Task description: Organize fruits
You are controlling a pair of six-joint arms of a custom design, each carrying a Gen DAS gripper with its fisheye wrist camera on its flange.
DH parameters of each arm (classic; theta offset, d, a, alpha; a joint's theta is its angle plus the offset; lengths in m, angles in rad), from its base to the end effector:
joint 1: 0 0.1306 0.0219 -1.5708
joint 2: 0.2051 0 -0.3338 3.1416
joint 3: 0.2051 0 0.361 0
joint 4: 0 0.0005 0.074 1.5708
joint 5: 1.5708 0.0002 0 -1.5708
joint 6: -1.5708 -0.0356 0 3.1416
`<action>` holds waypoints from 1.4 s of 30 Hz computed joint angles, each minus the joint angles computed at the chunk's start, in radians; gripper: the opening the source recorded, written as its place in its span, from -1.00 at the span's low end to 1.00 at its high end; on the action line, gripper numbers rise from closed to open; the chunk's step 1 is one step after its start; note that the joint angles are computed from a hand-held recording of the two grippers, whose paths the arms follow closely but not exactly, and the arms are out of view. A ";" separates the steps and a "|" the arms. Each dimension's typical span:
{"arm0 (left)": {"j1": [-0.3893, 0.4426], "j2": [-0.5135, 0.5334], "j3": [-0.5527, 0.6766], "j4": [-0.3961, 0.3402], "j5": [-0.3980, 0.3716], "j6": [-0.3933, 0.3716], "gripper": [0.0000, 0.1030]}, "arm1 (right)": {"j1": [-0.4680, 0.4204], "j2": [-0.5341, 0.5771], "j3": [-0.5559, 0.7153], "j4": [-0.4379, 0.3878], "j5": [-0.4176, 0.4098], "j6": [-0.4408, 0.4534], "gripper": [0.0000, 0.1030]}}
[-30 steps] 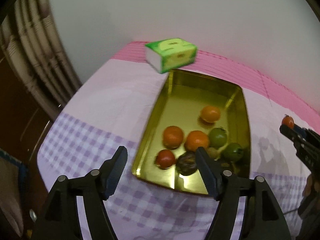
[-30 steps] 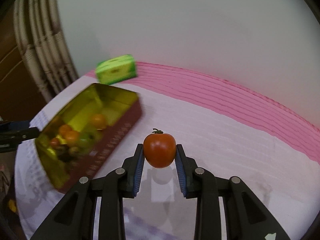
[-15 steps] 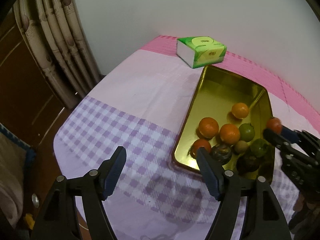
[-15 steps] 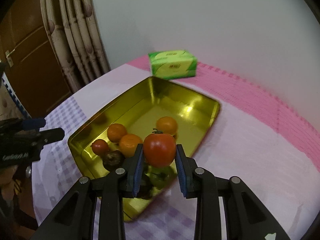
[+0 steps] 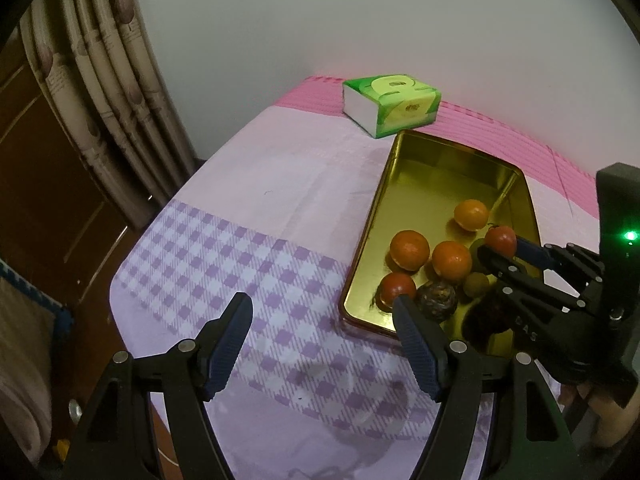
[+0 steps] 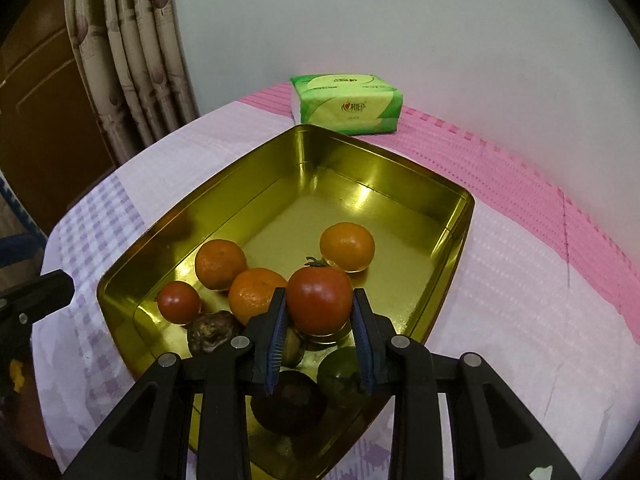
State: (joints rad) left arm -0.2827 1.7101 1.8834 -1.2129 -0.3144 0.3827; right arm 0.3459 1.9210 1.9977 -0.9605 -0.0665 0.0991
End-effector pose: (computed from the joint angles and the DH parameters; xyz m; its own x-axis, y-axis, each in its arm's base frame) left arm 0.5260 -0.1418 0.4140 -0.8110 -0.1342 -0.5695 -0.2026 0.9775 0.0582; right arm 0.5893 0.2144 0.3571 -0.6864 -0.3523 -0.6362 -0.4480 0.8939 -0.0116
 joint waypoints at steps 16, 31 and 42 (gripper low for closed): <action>-0.010 -0.001 -0.004 0.003 -0.003 -0.016 0.42 | 0.000 -0.073 -0.077 0.029 -0.002 -0.034 0.26; -0.022 0.001 -0.008 0.001 -0.004 -0.045 0.42 | 0.003 -0.235 -0.230 -0.008 0.060 -0.110 0.97; -0.027 -0.001 -0.013 0.005 0.001 -0.049 0.42 | 0.018 -0.240 -0.252 -0.036 0.071 -0.105 0.97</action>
State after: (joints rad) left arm -0.3094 1.7091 1.8705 -1.2075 -0.3132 0.3339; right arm 0.3634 1.6805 1.7453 -0.9966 0.0043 -0.0055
